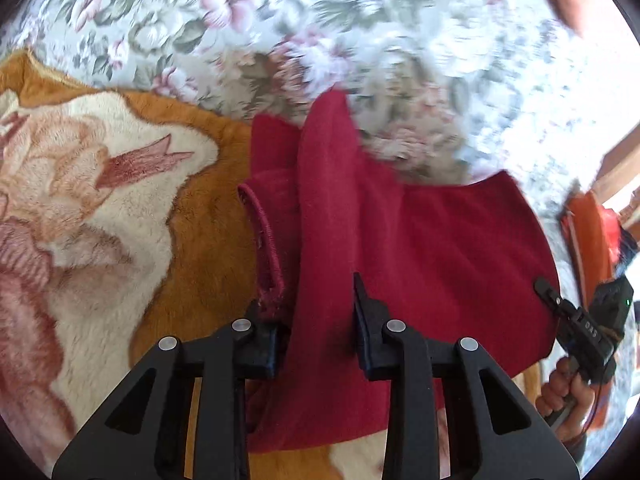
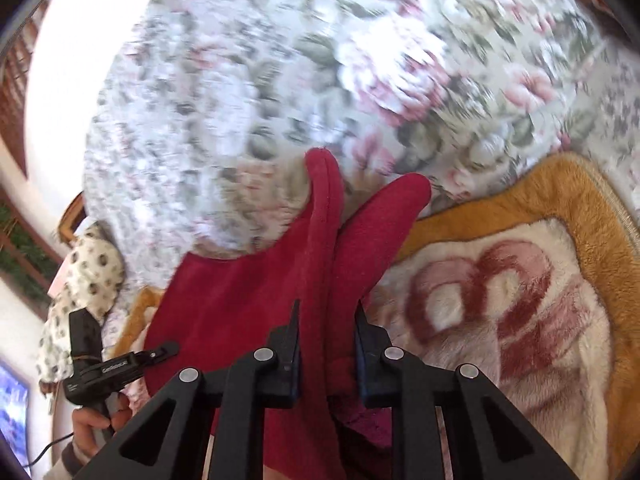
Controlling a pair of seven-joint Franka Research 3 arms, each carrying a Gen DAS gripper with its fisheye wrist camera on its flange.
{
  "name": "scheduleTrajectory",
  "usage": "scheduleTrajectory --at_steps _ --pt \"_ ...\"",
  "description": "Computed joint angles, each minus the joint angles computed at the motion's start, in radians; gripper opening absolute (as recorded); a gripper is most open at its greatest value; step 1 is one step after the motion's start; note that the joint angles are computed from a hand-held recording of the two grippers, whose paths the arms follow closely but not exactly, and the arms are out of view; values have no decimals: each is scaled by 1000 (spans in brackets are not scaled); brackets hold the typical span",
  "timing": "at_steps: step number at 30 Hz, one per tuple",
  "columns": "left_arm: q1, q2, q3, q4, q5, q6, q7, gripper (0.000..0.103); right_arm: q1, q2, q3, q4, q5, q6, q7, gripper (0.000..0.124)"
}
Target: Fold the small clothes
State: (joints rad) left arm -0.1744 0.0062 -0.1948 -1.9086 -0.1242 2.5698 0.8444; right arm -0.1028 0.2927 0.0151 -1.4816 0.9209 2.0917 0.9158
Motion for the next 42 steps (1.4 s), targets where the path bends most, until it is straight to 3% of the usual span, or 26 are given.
scheduleTrajectory --at_steps 6,9,11,13,18,22,24,25,27,28,31,35,38,42 --pt "-38 -143 -9 -108 -36 -54 25 27 -39 -166 -46 -184 70 -108 -64 19" --pt "-61 -178 -8 -165 -43 -103 11 29 -32 -216 -85 -275 20 -104 -42 22" --pt "-64 -187 -15 -189 -13 -132 -38 38 -8 -224 -97 -306 -146 -44 13 26" --pt "-64 -204 -18 -193 21 -143 -74 39 16 -270 -102 -373 -294 117 66 26" --pt "-50 -201 -37 -125 195 -202 -163 39 21 -313 -120 -352 -159 108 -44 28" --pt "-56 -168 -29 -73 209 -180 -163 43 63 -266 -91 -311 -257 141 -39 45" --pt "-60 -130 -33 -30 225 -179 -158 43 93 -230 -71 -309 -375 192 10 45" --pt "-63 -105 -36 -5 235 -179 -151 43 103 -210 -67 -302 -408 204 32 45" --pt "-67 -60 -40 40 257 -189 -143 43 107 -174 -65 -289 -427 212 56 25" --pt "-69 -37 -41 60 269 -195 -141 43 107 -170 -65 -292 -428 223 66 8" --pt "-71 14 -39 95 284 -226 -136 43 92 -173 -63 -301 -357 245 60 9" --pt "-71 66 -33 105 295 -246 -139 43 106 -131 -61 -275 -439 252 114 8" --pt "-71 56 -32 94 293 -232 -147 43 105 -135 -60 -259 -459 237 131 13" --pt "-67 8 -31 60 279 -219 -158 43 106 -226 -59 -322 -449 279 117 14"
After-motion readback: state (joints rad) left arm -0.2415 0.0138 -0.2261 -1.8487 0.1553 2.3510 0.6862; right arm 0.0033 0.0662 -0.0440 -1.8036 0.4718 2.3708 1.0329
